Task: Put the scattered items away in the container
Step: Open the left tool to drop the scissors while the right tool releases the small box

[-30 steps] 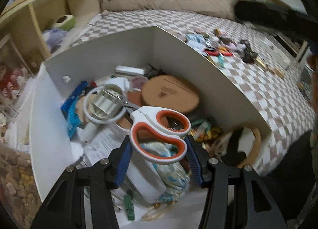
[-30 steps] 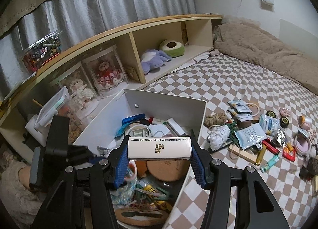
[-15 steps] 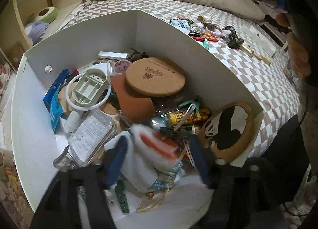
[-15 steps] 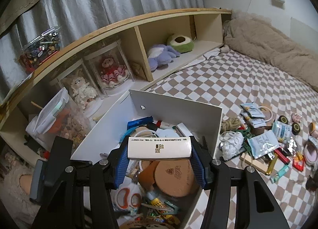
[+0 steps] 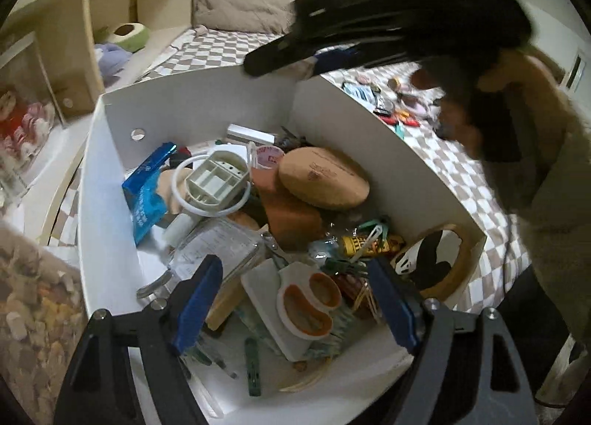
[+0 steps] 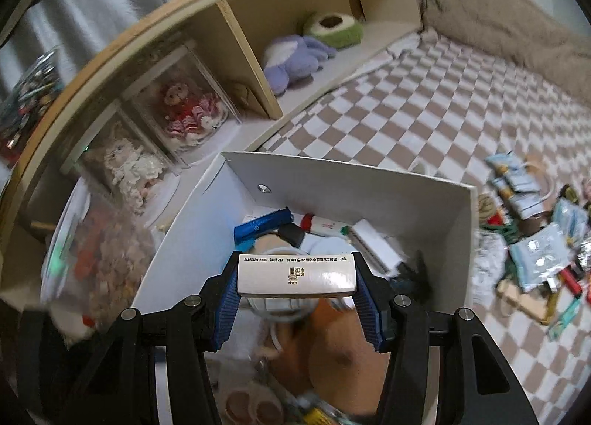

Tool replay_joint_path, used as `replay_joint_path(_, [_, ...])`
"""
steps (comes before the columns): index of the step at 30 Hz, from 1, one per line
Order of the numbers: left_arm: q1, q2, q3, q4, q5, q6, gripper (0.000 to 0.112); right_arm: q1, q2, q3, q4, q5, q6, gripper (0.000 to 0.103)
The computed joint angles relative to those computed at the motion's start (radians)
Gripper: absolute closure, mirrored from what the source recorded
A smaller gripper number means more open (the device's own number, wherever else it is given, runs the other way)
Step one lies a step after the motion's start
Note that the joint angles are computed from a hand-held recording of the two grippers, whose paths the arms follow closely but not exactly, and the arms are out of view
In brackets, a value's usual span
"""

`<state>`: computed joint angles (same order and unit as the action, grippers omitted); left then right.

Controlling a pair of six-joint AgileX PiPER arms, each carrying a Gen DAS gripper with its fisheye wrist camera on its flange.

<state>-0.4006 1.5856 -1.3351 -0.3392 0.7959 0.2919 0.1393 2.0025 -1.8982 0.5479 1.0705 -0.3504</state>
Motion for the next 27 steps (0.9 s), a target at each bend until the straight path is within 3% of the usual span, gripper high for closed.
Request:
replay_joint_path(6, [-0.029, -0.06, 0.055, 0.067, -0.061, -0.02, 0.026, 0.021, 0.183, -0.248, 0.046, 0.08, 0.134, 0.047])
replay_joint_path(10, [-0.014, -0.077, 0.078, 0.012, -0.076, 0.033, 0.026, 0.025, 0.263, -0.367, 0.052, 0.102, 0.208, 0.044])
replay_joint_path(12, [-0.015, -0.082, 0.086, 0.002, -0.086, 0.036, 0.026, 0.021, 0.284, -0.389, 0.074, 0.108, 0.23, 0.0])
replay_joint_path(17, [-0.012, -0.082, 0.089, -0.028, -0.092, 0.045, 0.025, 0.035, 0.208, -0.269, 0.053, 0.0, 0.172, 0.0])
replay_joint_path(27, [-0.061, -0.097, 0.047, 0.044, -0.076, -0.081, 0.025, 0.006, 0.061, -0.112, 0.06, -0.016, 0.06, 0.0])
